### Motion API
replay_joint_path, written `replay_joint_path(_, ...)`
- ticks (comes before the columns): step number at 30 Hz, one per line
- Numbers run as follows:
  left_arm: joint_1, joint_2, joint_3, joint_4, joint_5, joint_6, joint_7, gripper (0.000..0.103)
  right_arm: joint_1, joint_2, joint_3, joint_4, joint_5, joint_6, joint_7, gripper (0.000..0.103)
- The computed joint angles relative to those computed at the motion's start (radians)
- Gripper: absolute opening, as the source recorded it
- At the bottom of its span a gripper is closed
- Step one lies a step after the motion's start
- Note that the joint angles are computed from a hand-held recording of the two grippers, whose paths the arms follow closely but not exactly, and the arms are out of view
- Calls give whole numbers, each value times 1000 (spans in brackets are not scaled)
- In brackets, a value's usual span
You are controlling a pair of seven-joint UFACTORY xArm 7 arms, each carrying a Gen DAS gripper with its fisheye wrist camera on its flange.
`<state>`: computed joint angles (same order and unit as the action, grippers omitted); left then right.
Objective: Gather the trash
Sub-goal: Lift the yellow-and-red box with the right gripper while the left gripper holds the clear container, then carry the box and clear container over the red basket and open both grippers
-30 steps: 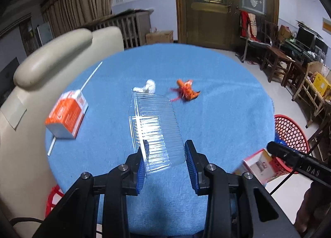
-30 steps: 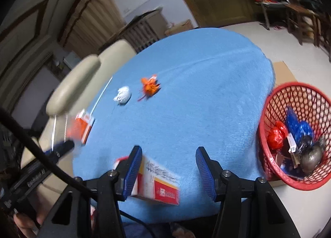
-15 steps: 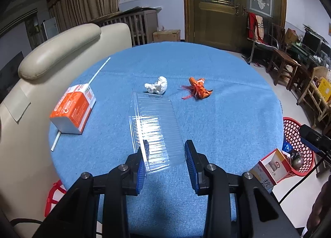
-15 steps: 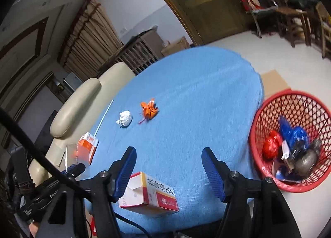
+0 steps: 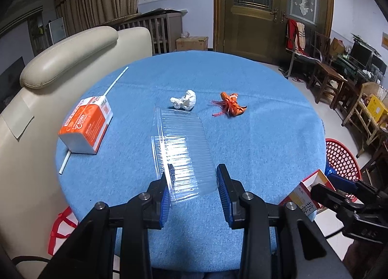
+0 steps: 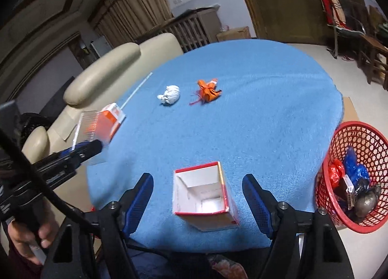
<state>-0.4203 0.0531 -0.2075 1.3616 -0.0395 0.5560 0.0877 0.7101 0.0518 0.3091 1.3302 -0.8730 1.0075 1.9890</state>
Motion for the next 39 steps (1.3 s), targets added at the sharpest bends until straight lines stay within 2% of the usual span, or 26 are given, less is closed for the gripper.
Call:
replay_joint_path(2, 1, -1, -1, -1, -12, 3, 9, 37, -3, 1, -2, -5, 12, -8, 8, 79)
replay_joint_path(8, -1, -8, -3, -9, -26, -2, 26, 37, 13, 58, -14, 68, 76, 64, -75, 77)
replay_joint_path(10, -1, -10, -2, -11, -25, -4, 27, 37, 25, 81, -20, 102, 95, 109, -104, 62)
replay_joint_path(11, 0, -10, -2, -11, -31, -3, 30, 37, 30, 86, -26, 109, 101, 122, -108, 50)
replay_joint_path(20, 6, -12, 0, -6, -58, 3, 49, 37, 24, 12, -25, 14, 41, 52, -5, 50)
replay_joint_path(24, 9, -14, -1, 1, -100, 11, 84, 37, 17, -38, 5, -21, -28, 79, 62, 50)
replay_joint_path(27, 4, -19, -6, 0, -113, 13, 103, 37, 12, -62, 31, -29, -52, 136, 85, 50)
replay_joint_path(30, -7, -24, -13, -3, -102, 13, 105, 37, 9, -82, 52, -35, -67, 191, 98, 50)
replay_joint_path(33, -21, -29, -20, -9, -77, 9, 99, 37, -3, -115, 68, -66, -68, 198, 130, 50)
replay_joint_path(39, -46, -41, -30, -26, 6, -12, 67, 38, -27, -127, 94, -92, -63, 163, 143, 50)
